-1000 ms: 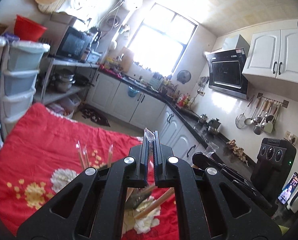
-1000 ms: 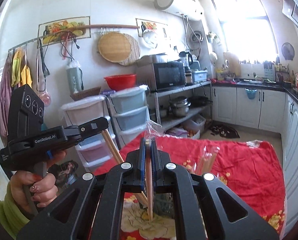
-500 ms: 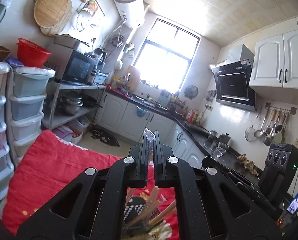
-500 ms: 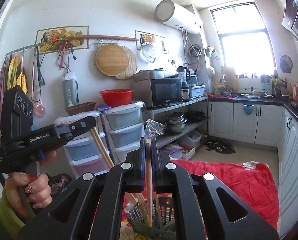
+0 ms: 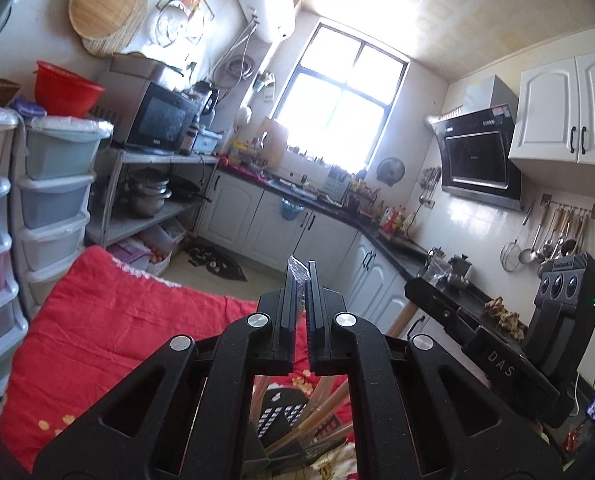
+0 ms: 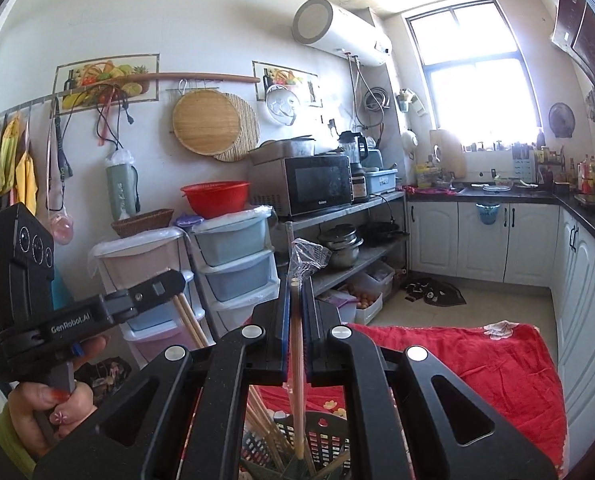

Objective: Organize utensils
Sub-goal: 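Lower the right gripper's chopstick into the caddy while the left gripper inserts its own, then open both grippers and withdraw them from the caddy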

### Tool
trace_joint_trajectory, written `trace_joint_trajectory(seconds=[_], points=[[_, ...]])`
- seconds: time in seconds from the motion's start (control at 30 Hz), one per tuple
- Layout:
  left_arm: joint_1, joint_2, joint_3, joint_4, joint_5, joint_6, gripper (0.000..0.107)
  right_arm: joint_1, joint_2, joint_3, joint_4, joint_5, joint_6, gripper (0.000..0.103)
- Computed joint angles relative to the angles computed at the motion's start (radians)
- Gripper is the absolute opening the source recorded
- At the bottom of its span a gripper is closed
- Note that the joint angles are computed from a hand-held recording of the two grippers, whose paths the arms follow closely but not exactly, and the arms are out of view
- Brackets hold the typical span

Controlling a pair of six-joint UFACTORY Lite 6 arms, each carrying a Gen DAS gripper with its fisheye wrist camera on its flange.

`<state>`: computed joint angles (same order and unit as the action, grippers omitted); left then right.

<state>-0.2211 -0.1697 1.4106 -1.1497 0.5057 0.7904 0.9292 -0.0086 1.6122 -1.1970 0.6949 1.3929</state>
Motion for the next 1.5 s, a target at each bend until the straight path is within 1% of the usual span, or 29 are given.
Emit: trace_joint_trajectory(seconds=[0.17, 0.6, 0.73, 0.9, 0.97, 1.0, 1.03, 1.1, 1.13, 1.17, 1.2, 1.23, 1.27, 1.33, 1.37, 1.43, 1.47, 1.5], points=[[-0.007, 0.015, -0.043, -0.028, -0.008, 0.043, 0.002, -0.026, 0.005, -0.068, -0.032, -0.025, 0.069, 0.005], [-0.044, 0.032, -0.148, -0.077, -0.051, 0.103, 0.002, -0.039, 0.054, -0.143, -0.04, -0.019, 0.129, 0.005], [-0.049, 0.033, -0.179, -0.083, -0.056, 0.124, 0.002, -0.042, 0.054, -0.171, -0.027, -0.025, 0.137, 0.005], [-0.063, 0.033, -0.198, -0.045, -0.074, 0.101, 0.002, -0.049, 0.067, -0.171, 0.022, -0.026, 0.122, 0.007], [-0.06, 0.032, -0.202, -0.034, -0.075, 0.092, 0.006, -0.05, 0.06, -0.184, 0.033, -0.025, 0.12, 0.016], [-0.055, 0.032, -0.204, -0.029, -0.07, 0.088, 0.012, -0.047, 0.055, -0.19, 0.03, -0.021, 0.126, 0.024], [-0.051, 0.031, -0.204, -0.019, -0.067, 0.076, 0.018, -0.045, 0.049, -0.197, 0.029, -0.019, 0.13, 0.028], [-0.052, 0.026, -0.203, 0.014, -0.076, 0.047, 0.022, -0.041, 0.037, -0.209, 0.028, -0.013, 0.134, 0.03], [-0.055, 0.022, -0.2, 0.056, -0.086, 0.014, 0.028, -0.039, 0.031, -0.213, 0.029, -0.007, 0.132, 0.034], [-0.056, 0.019, -0.201, 0.073, -0.09, 0.001, 0.031, -0.037, 0.026, -0.217, 0.031, -0.002, 0.132, 0.037], [-0.055, 0.012, -0.201, 0.089, -0.092, -0.016, 0.037, -0.035, 0.016, -0.225, 0.028, 0.002, 0.138, 0.039], [-0.055, 0.007, -0.2, 0.107, -0.095, -0.031, 0.043, -0.032, 0.005, -0.233, 0.027, 0.006, 0.142, 0.041], [-0.056, 0.0, -0.198, 0.131, -0.097, -0.051, 0.046, -0.03, -0.002, -0.238, 0.027, 0.009, 0.142, 0.041], [-0.057, -0.015, -0.204, 0.164, -0.1, -0.075, 0.058, -0.023, -0.022, -0.251, 0.026, 0.022, 0.145, 0.048], [-0.06, -0.023, -0.205, 0.187, -0.104, -0.098, 0.06, -0.018, -0.032, -0.258, 0.023, 0.031, 0.149, 0.049], [-0.06, -0.04, -0.209, 0.234, -0.104, -0.144, 0.073, -0.007, -0.053, -0.271, 0.018, 0.04, 0.154, 0.054], [-0.056, -0.043, -0.208, 0.241, -0.1, -0.15, 0.076, 0.004, -0.065, -0.278, 0.012, 0.054, 0.159, 0.056], [-0.055, -0.056, -0.213, 0.257, -0.101, -0.165, 0.082, 0.012, -0.073, -0.282, 0.009, 0.065, 0.161, 0.06]])
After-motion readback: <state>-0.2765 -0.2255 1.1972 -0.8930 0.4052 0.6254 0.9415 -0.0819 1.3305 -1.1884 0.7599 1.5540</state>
